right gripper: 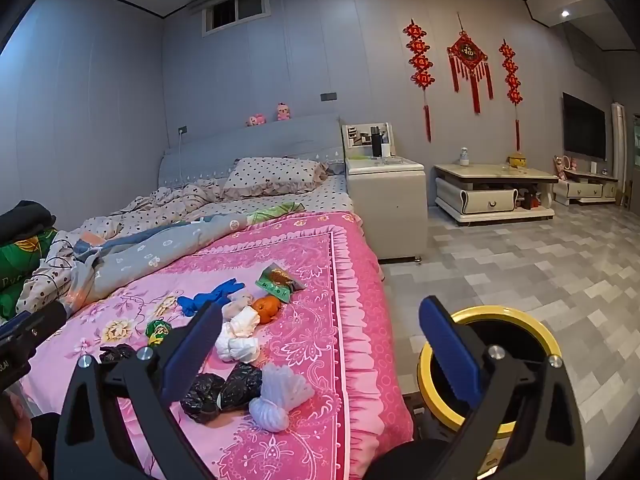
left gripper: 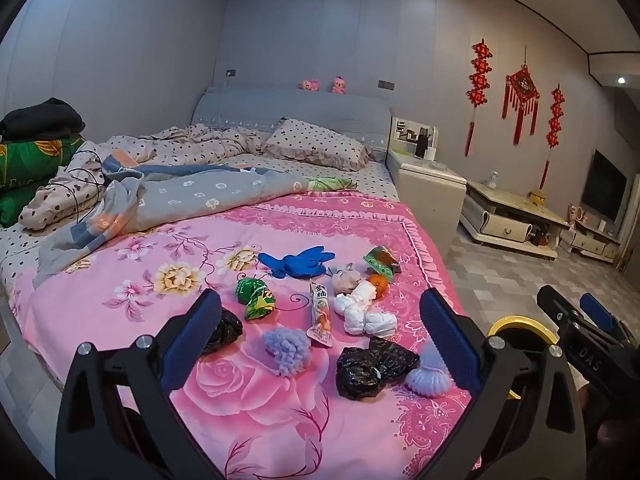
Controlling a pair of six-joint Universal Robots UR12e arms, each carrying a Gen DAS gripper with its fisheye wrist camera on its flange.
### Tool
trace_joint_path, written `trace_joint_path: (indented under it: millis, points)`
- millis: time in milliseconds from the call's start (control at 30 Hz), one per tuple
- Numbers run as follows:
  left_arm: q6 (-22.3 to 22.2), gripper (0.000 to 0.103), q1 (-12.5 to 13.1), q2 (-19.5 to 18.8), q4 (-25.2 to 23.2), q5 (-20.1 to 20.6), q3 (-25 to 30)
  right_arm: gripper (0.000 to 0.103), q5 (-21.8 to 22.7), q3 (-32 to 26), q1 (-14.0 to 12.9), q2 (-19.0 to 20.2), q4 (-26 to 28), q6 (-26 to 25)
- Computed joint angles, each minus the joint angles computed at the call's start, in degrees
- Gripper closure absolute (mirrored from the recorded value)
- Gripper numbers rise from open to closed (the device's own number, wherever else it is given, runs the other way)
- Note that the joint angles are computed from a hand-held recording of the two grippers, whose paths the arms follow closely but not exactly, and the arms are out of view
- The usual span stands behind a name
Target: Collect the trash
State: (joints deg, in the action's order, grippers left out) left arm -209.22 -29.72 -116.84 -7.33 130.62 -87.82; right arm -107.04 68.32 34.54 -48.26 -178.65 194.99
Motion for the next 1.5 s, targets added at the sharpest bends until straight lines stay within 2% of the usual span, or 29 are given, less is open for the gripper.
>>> trace_joint_path:
  millis: [1500]
  points:
    - [-0.8, 0.008, 0.1, 0.3, 0.7, -1.1, -0.3, 0.008, 0.6, 0.0, 0.0, 0.1, 0.9, -0.1]
